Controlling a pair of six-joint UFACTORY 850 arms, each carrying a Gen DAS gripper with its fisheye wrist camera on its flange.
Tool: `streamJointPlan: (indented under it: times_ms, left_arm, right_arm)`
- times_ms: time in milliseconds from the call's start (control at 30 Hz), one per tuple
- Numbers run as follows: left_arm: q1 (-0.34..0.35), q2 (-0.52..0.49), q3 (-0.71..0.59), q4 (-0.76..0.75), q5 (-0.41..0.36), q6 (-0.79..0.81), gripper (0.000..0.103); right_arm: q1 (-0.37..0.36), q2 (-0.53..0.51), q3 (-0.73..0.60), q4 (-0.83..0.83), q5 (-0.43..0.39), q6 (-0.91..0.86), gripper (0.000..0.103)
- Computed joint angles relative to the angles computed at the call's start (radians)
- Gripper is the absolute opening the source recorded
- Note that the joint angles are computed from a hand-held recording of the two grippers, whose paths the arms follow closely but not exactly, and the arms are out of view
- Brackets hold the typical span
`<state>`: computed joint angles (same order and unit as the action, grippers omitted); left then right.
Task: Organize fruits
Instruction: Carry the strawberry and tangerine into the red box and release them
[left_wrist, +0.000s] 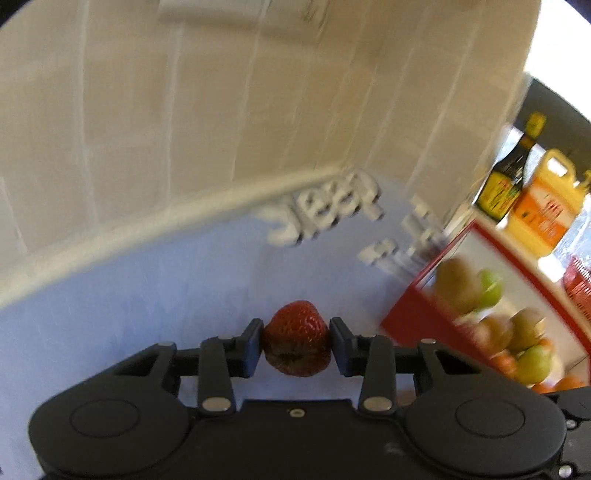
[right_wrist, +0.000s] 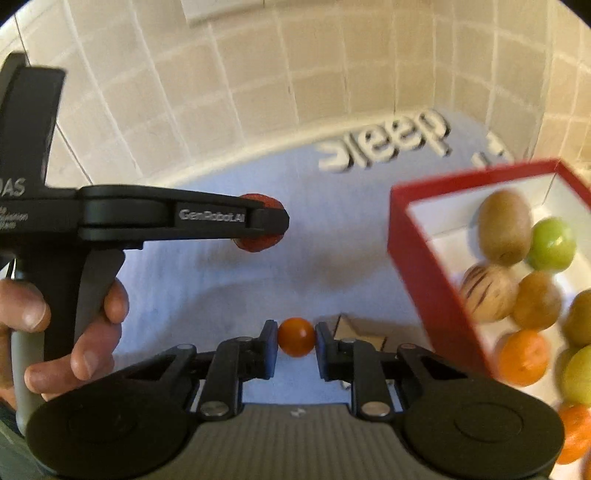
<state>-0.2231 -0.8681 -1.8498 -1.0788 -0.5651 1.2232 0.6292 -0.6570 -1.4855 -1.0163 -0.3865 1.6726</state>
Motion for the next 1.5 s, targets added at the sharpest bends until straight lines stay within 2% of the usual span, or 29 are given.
streamJointPlan:
  times_ms: [167, 300, 433, 600, 700, 933, 1000, 1067, 1167, 1400, 1500]
  left_arm:
    - [-0.010, 0.118, 0.094, -0.256, 0.001, 0.267, 0.046]
    - [-0.040, 0.201, 0.157, -0.430, -0.035, 0.468, 0.046]
    - [-0.086, 0.245, 0.189, -0.485, -0.081, 0.561, 0.046]
    - [-0.153, 0.242, 0.198, -0.420, -0.116, 0.542, 0.046]
    - [-0.190, 0.231, 0.213, -0.341, -0.114, 0.509, 0.046]
    - [-0.226, 0.211, 0.269, -0.091, -0.086, 0.375, 0.046]
    - [-0.233, 0.210, 0.283, -0.033, -0.062, 0.342, 0.046]
    - [-0.235, 0.196, 0.273, 0.035, -0.071, 0.298, 0.046]
    - [-0.232, 0.171, 0.246, 0.119, -0.123, 0.269, 0.047]
    - [-0.242, 0.165, 0.264, 0.173, -0.106, 0.296, 0.046]
    - [-0.244, 0.161, 0.261, 0.185, -0.103, 0.295, 0.045]
  right_arm:
    - [0.012, 0.145, 0.119, -0.303, -0.072, 0.313, 0.023]
    - [0.011, 0.295, 0.242, -0.454, -0.202, 0.493, 0.023]
    - [-0.021, 0.440, 0.360, -0.446, -0.290, 0.565, 0.023]
    - [-0.071, 0.578, 0.503, -0.363, -0.319, 0.613, 0.023]
    - [-0.090, 0.620, 0.572, -0.277, -0.297, 0.585, 0.023]
    - [-0.149, 0.611, 0.641, -0.128, -0.155, 0.478, 0.023]
    - [-0.162, 0.586, 0.630, -0.067, -0.133, 0.409, 0.023]
    - [-0.177, 0.552, 0.610, -0.001, -0.121, 0.317, 0.023]
    - [-0.184, 0.511, 0.587, 0.083, -0.116, 0.205, 0.023]
    - [-0.168, 0.427, 0.518, 0.172, -0.214, 0.033, 0.023]
    - [-0.169, 0.403, 0.496, 0.195, -0.225, -0.015, 0.023]
